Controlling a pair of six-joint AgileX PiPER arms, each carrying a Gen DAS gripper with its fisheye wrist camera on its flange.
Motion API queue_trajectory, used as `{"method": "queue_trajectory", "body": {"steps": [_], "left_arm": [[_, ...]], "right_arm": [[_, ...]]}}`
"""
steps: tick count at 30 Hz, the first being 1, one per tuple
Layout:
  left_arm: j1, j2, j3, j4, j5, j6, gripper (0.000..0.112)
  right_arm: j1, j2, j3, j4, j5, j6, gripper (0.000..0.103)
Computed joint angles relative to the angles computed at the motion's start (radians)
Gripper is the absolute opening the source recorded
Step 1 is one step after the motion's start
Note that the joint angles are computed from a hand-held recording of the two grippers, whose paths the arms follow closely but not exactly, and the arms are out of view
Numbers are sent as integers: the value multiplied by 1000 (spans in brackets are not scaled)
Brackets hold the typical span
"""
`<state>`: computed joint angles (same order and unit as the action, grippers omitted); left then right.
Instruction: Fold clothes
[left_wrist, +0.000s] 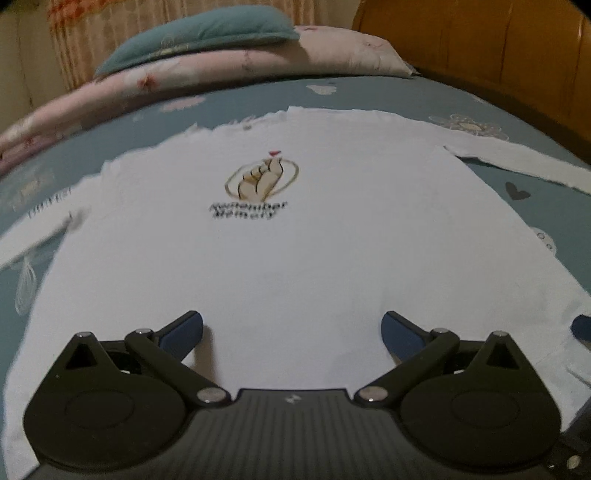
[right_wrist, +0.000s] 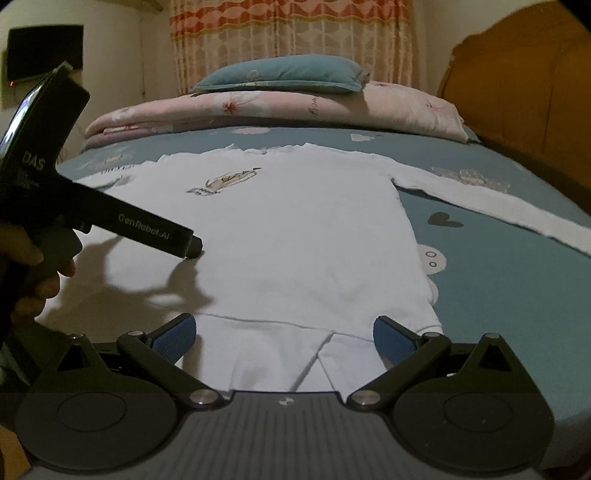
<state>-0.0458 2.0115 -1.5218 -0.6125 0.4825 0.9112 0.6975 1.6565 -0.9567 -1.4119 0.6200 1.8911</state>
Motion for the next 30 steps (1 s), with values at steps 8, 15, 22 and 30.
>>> {"method": "queue_trajectory", "body": {"steps": [8, 15, 22, 30], "left_arm": [[38, -22, -23, -120, 203, 167, 102], [86, 18, -111, -27, 137, -15, 102], [194, 40, -62, -168, 145, 118, 102], [207, 54, -100, -154, 194, 97, 102]], "right_arm": [[14, 4, 18, -36, 20, 30, 103], [37, 10, 55, -140, 58, 144, 103], [44, 9, -11, -85, 118, 90, 103], [-108, 114, -252, 158, -110, -152, 103]]}}
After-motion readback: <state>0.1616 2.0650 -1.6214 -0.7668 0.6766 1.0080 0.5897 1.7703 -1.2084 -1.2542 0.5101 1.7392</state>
